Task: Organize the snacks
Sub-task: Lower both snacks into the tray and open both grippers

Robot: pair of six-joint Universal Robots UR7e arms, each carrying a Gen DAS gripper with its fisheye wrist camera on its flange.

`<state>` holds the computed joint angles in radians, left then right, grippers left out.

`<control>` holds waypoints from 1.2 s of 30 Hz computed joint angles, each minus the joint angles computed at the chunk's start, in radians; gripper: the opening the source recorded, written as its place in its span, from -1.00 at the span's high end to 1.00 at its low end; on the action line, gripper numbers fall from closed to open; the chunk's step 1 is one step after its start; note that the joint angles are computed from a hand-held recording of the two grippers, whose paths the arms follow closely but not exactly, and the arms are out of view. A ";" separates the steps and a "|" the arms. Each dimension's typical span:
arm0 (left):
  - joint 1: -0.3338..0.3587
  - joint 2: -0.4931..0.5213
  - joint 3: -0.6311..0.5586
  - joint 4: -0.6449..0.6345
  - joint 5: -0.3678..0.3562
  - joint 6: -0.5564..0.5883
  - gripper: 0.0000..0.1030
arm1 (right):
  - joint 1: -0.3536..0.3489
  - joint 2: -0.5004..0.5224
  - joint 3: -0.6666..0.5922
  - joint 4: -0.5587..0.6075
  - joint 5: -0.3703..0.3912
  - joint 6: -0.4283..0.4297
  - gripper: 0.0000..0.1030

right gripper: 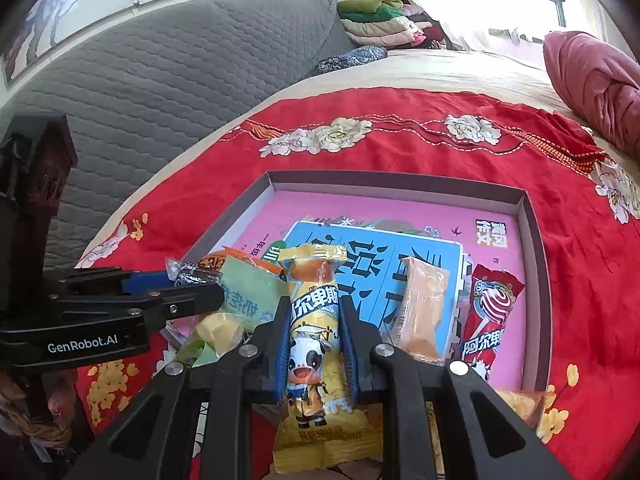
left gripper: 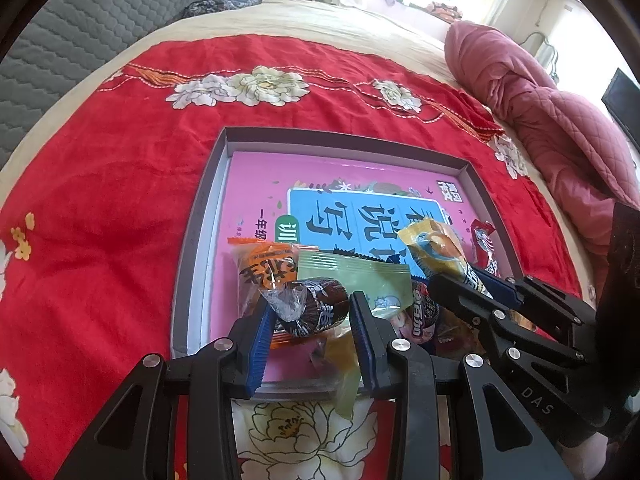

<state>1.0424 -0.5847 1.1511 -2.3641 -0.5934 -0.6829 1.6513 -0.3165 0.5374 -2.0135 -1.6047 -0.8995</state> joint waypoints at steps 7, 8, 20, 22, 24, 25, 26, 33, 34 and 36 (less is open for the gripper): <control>0.001 0.000 -0.002 -0.001 0.000 0.001 0.25 | 0.000 -0.008 0.020 -0.012 0.006 -0.017 0.56; 0.001 0.000 -0.001 -0.001 0.000 0.001 0.25 | 0.001 -0.010 0.028 -0.022 0.004 -0.021 0.56; 0.000 0.000 -0.001 0.002 -0.001 -0.002 0.25 | 0.002 -0.010 0.033 -0.053 0.005 -0.017 0.44; 0.001 0.000 -0.003 0.002 -0.002 0.000 0.25 | 0.003 -0.013 0.039 -0.055 0.006 -0.021 0.29; 0.001 0.000 -0.003 0.004 -0.003 -0.002 0.25 | 0.003 -0.016 0.043 -0.056 0.011 -0.024 0.26; 0.001 0.000 -0.004 0.004 -0.003 -0.001 0.25 | 0.003 -0.015 0.041 -0.054 0.011 -0.022 0.26; 0.002 0.000 -0.004 0.004 -0.004 -0.002 0.25 | 0.003 -0.015 0.039 -0.053 0.011 -0.021 0.26; 0.001 0.000 -0.005 0.006 -0.012 0.001 0.25 | 0.003 -0.016 0.037 -0.056 0.010 -0.014 0.25; 0.001 0.000 -0.005 0.006 -0.013 0.002 0.25 | 0.003 -0.017 0.037 -0.056 0.010 -0.015 0.25; 0.001 0.000 -0.005 0.005 -0.015 0.003 0.25 | 0.004 -0.019 0.041 -0.061 0.010 -0.018 0.25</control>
